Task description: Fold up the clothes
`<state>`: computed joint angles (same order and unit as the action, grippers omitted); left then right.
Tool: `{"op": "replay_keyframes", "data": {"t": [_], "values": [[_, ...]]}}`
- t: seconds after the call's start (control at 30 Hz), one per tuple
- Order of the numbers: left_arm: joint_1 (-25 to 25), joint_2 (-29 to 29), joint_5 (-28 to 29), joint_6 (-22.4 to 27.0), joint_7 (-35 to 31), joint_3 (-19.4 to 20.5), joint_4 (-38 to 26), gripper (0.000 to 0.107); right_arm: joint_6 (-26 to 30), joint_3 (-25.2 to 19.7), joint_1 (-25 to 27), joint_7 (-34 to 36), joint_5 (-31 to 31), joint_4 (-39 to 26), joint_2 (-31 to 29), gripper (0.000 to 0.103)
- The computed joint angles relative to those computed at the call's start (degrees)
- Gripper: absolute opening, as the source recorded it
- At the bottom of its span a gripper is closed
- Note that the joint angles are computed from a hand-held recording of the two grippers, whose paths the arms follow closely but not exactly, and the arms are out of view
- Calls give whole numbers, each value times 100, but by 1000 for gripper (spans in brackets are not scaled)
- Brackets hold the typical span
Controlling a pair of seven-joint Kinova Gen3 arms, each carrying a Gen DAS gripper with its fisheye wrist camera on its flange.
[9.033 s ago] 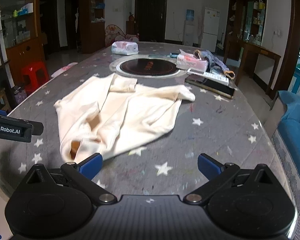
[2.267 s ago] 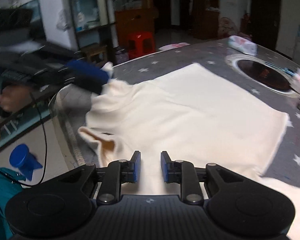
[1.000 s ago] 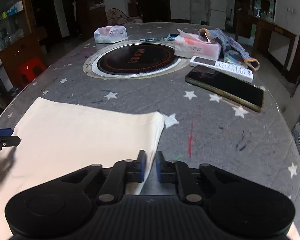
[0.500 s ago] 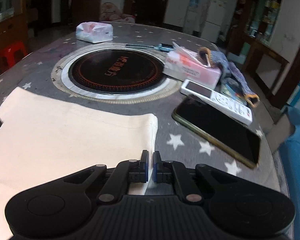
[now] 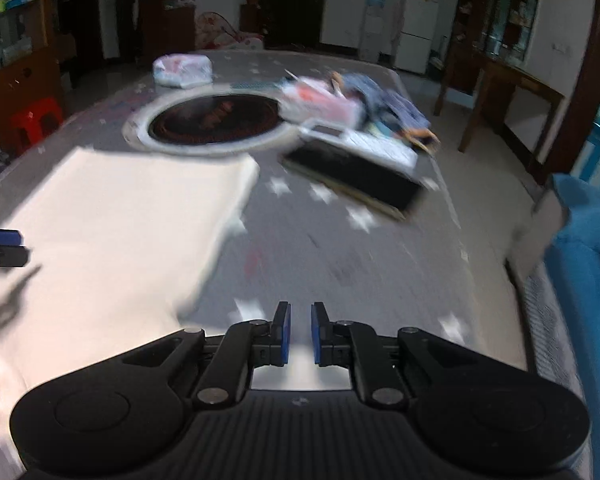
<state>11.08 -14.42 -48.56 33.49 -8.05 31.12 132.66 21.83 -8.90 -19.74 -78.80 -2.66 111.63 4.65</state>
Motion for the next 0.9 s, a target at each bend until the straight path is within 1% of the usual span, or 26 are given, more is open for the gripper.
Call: {"op": "replay_keyframes", "data": {"t": [0.07, 0.1, 0.17, 0.23, 0.27, 0.3, 0.33, 0.37, 0.43, 0.5, 0.53, 0.57, 0.63, 0.67, 0.7, 0.73, 0.77, 0.87, 0.9], "values": [[84, -24, 48, -23, 162, 185, 34, 28, -44, 34, 122, -11, -1, 251, -139, 11], [89, -31, 18, 11, 277, 322, 50, 28, -62, -48, 287, -9, -18, 359, -193, 12], [106, -38, -56, 84, 518, 562, 78, 28, -56, -377, 801, 71, -212, 456, -194, 12], [185, -50, -1, 75, 627, 591, 102, 28, -191, -726, 1238, 92, -236, 536, -152, 14], [218, -55, 67, 58, 665, 577, 117, 28, -299, -775, 1304, 15, -168, 569, -133, 17], [245, -42, 107, 52, 728, 575, 136, 28, -375, -723, 1264, -155, -14, 560, -94, 17], [183, -73, 53, 43, 873, 669, 185, 29, -448, -566, 1123, -314, 118, 549, -53, 18], [129, -101, -17, 40, 1034, 762, 234, 31, -519, -304, 883, -388, 171, 531, 2, 18], [116, -173, 27, 61, 1171, 816, 262, 33, -634, 206, 424, -524, 240, 489, 90, 18], [121, -320, 163, 55, 1226, 831, 318, 35, -716, 441, 182, -937, 598, 429, 178, 18], [113, -431, 294, 112, 1218, 839, 339, 37, -752, 574, 5, -1147, 826, 421, 193, 19], [87, -554, 439, 158, 1189, 851, 361, 37, -790, 798, -258, -1360, 1049, 416, 207, 19], [113, -776, 666, 425, 1171, 852, 359, 37, -852, 1266, -789, -1726, 1444, 402, 239, 19], [99, -888, 761, 623, 1170, 885, 338, 39, -894, 1487, -1023, -1789, 1529, 397, 257, 20], [-21, -1027, 875, 856, 1122, 955, 300, 41, -922, 1602, -1151, -1760, 1536, 385, 267, 22], [-248, -1222, 1042, 1089, 1022, 1055, 270, 45, -970, 1611, -1198, -1638, 1457, 422, 221, 24], [-437, -1400, 1159, 1322, 955, 1118, 242, 47, -1022, 1514, -1145, -1424, 1284, 479, 151, 24], [-1144, -1902, 1496, 2021, 581, 1202, 193, 50, -1064, 779, -639, -725, 790, 606, -75, 25], [-1337, -1977, 1542, 2254, 529, 1208, 199, 50, -1057, 514, -461, -492, 618, 638, -148, 25]]}}
